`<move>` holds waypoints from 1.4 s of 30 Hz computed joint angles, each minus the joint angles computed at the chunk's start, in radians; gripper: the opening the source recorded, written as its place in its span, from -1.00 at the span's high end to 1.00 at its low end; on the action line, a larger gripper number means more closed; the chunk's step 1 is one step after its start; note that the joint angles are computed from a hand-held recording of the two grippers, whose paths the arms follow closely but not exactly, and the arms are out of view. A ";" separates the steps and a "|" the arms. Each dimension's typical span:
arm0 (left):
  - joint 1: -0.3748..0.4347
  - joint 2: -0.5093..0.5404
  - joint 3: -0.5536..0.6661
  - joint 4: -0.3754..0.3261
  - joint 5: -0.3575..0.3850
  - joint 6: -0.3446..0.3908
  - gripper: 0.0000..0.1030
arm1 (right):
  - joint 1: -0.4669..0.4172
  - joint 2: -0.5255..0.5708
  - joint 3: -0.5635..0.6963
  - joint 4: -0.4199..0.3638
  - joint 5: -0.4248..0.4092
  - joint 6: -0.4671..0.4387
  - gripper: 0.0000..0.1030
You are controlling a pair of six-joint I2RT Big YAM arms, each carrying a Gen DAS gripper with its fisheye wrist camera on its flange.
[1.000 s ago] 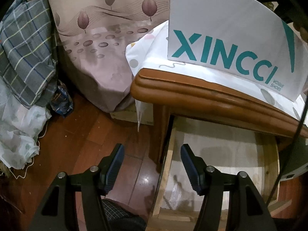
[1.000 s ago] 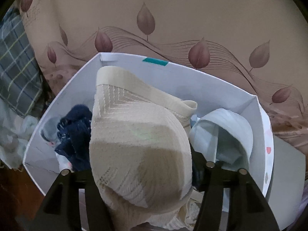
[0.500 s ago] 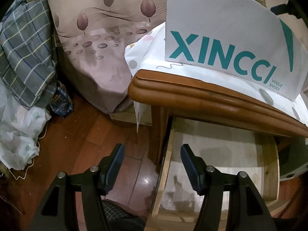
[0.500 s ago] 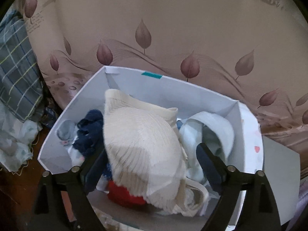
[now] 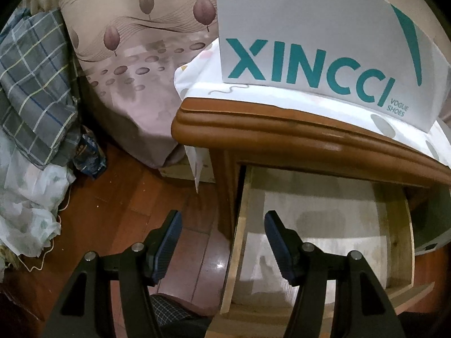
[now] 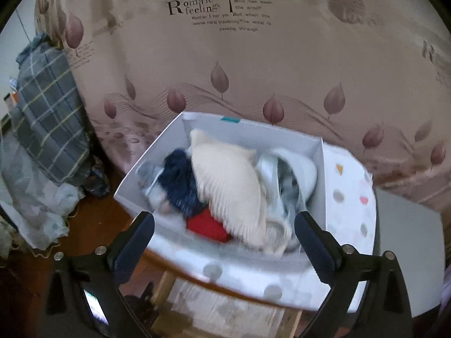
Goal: Take underwear out of drawer
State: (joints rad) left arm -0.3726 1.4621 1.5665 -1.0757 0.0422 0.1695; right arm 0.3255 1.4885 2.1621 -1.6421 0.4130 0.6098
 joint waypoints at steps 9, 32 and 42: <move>-0.027 -0.027 -0.036 -0.007 -0.013 0.014 -0.21 | 0.187 -0.265 -0.448 0.081 0.089 0.200 -0.98; -0.118 -0.119 -0.183 0.018 -0.062 0.041 -0.21 | 0.237 -0.468 -1.073 0.335 0.048 0.467 -0.98; -0.127 -0.112 -0.183 0.016 -0.066 0.047 -0.21 | 0.236 -0.467 -1.079 0.325 0.044 0.482 -0.98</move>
